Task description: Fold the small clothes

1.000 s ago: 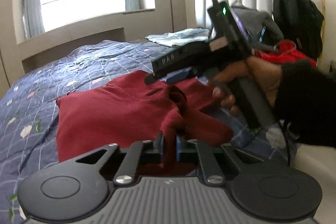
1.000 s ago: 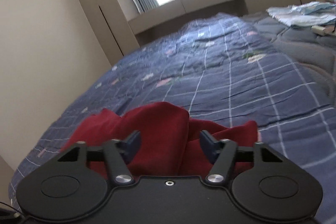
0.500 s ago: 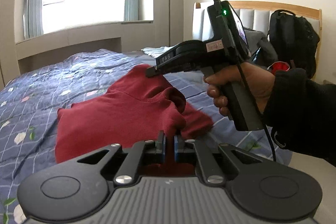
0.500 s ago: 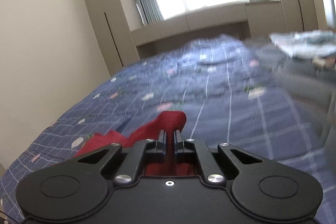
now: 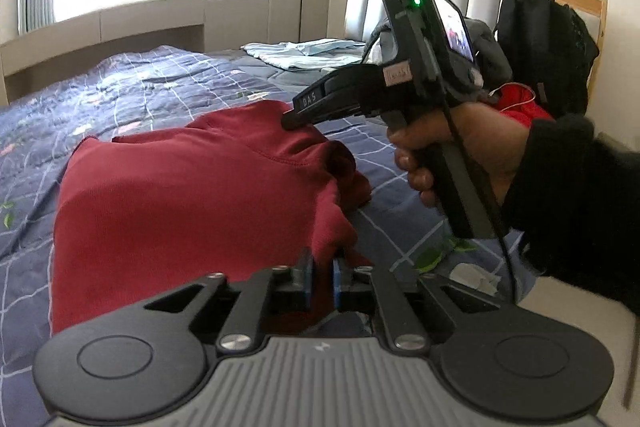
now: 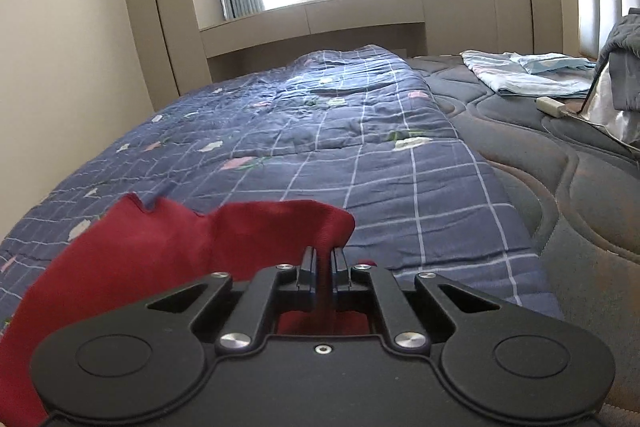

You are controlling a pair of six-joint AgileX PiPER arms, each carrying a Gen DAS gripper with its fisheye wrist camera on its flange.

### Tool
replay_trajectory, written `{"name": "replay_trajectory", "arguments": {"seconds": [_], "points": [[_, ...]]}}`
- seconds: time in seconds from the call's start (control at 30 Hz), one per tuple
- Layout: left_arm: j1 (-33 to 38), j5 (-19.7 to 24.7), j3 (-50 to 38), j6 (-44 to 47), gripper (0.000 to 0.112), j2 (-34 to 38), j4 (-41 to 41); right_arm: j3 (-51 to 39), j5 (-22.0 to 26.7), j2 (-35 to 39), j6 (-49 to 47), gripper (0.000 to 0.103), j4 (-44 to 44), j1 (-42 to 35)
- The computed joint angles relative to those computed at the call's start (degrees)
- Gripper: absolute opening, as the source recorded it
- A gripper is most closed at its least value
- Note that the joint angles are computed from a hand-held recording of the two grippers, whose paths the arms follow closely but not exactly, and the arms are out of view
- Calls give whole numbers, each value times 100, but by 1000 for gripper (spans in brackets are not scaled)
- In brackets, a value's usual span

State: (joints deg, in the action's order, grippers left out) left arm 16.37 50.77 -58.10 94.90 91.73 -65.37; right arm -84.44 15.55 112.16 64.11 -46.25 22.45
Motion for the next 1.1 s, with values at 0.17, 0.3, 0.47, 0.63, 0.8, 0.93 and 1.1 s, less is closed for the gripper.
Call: {"name": "replay_trajectory", "arguments": {"seconds": [0.17, 0.3, 0.47, 0.63, 0.8, 0.93, 1.1], "points": [[467, 742, -370, -792, 65, 97, 98, 111, 137, -87, 739, 23, -799, 126], [834, 1021, -675, -1045, 85, 144, -78, 259, 461, -247, 1268, 55, -1395, 308], [839, -67, -1065, -1682, 101, 293, -421, 537, 1050, -433, 2449, 90, -2817, 807], [368, -1323, -2361, -3850, 101, 1200, 940, 388, 1729, -172, 2859, 102, -3466, 1318], [139, -1696, -3056, -5093, 101, 1904, 1941, 344, 2207, 122, 3169, 102, -3725, 1523], [-33, -2123, -2669, -4946, 102, 1972, 1985, 264, 3483, 445, 3304, 102, -3640, 1753], [-252, -2896, -1826, -3551, 102, 1774, 814, 479, 3298, 373, 3618, 102, -3207, 1539]]}}
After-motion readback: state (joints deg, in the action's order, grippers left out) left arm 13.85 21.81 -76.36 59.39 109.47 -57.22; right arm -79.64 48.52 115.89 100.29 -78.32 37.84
